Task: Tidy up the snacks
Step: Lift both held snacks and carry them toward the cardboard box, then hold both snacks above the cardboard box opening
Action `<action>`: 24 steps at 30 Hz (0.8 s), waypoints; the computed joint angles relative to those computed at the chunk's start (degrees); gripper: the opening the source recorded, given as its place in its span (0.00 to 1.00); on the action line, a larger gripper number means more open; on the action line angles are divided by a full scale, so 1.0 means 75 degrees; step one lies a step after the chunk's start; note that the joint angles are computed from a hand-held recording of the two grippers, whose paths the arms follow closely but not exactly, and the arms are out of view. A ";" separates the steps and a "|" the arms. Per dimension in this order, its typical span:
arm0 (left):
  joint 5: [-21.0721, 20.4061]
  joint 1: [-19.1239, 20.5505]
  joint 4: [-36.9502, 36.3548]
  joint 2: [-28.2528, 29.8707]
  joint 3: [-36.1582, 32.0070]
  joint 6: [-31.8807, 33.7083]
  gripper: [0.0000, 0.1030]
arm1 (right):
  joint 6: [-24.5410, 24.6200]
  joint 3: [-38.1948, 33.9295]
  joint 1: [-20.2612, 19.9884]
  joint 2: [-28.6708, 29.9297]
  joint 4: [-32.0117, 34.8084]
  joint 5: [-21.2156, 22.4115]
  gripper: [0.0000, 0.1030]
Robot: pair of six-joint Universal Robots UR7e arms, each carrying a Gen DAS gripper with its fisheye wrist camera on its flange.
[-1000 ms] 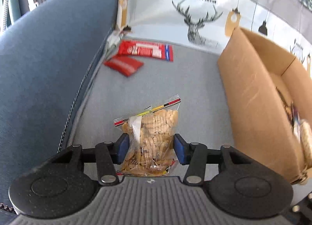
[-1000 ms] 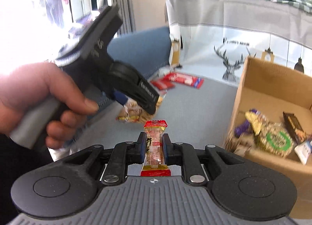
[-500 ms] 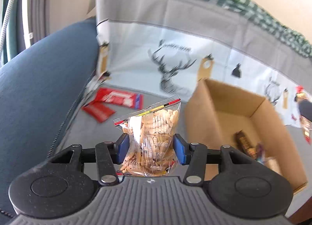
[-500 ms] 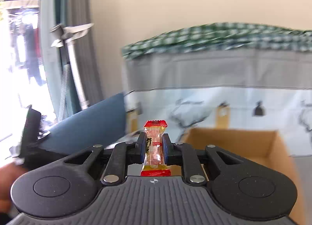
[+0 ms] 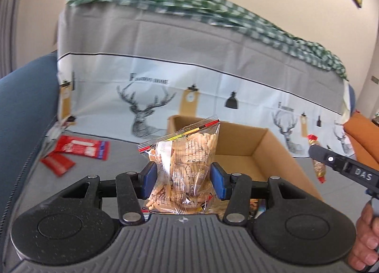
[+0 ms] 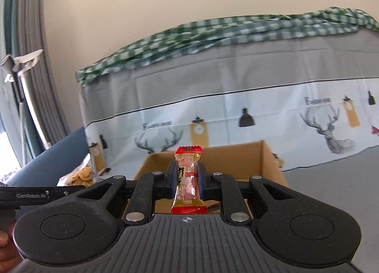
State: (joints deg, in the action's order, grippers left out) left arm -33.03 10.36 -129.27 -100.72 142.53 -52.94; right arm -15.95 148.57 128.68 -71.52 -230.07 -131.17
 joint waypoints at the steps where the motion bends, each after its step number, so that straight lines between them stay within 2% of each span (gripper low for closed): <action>1: -0.0023 -0.0007 -0.0210 0.0095 0.0023 0.0114 0.52 | -0.0021 0.0035 -0.0034 -0.0046 -0.0036 -0.0039 0.17; 8: -0.0007 -0.0088 -0.1565 0.0616 0.0148 0.0976 0.52 | -0.0149 0.0148 -0.0222 -0.0274 -0.0245 -0.0235 0.17; 19: -0.0284 0.0377 -0.4709 0.2091 -0.0206 0.3401 0.52 | -0.0459 -0.0104 -0.0099 0.0239 -0.0765 -0.0729 0.17; 24: -0.0606 0.0444 -0.4916 0.2243 -0.0108 0.3643 0.52 | -0.0574 -0.0224 -0.0091 0.0421 -0.0734 -0.0826 0.17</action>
